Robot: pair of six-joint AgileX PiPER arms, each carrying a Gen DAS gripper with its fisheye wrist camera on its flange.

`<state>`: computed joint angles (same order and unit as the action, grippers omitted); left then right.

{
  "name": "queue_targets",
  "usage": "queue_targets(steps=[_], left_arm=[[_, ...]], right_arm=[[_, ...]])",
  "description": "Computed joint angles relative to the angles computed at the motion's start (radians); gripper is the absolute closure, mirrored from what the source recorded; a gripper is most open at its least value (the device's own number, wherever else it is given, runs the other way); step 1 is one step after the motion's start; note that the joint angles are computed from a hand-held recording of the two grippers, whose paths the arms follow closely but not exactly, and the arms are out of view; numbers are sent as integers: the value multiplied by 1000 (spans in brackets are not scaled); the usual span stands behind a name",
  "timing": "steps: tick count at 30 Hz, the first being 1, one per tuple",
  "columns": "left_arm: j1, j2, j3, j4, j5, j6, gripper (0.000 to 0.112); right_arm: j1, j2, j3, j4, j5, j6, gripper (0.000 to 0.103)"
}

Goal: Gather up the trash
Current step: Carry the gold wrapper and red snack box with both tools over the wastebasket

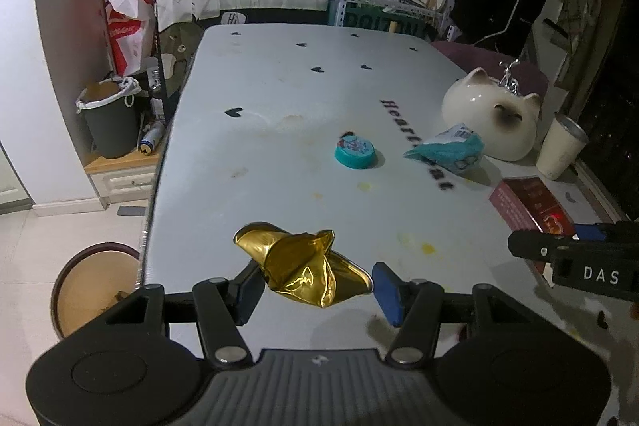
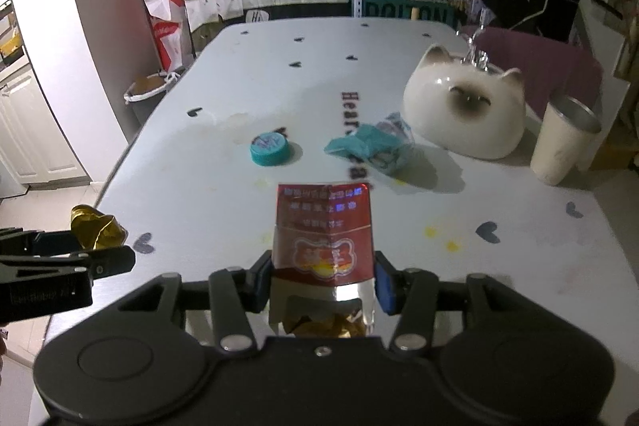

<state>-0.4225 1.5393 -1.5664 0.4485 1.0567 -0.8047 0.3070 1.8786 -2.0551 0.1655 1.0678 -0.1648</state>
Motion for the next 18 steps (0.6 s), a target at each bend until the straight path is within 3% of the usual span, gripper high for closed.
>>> queue_targets(steps=[8,18], left_arm=[[-31,-103,32,13,46,-34,53],[-1,-231,118,-12,31,-6,53]], right_arm=[[45,-117,103,-59,-20,64,52],[141,-210,166,-156,-13,197,52]])
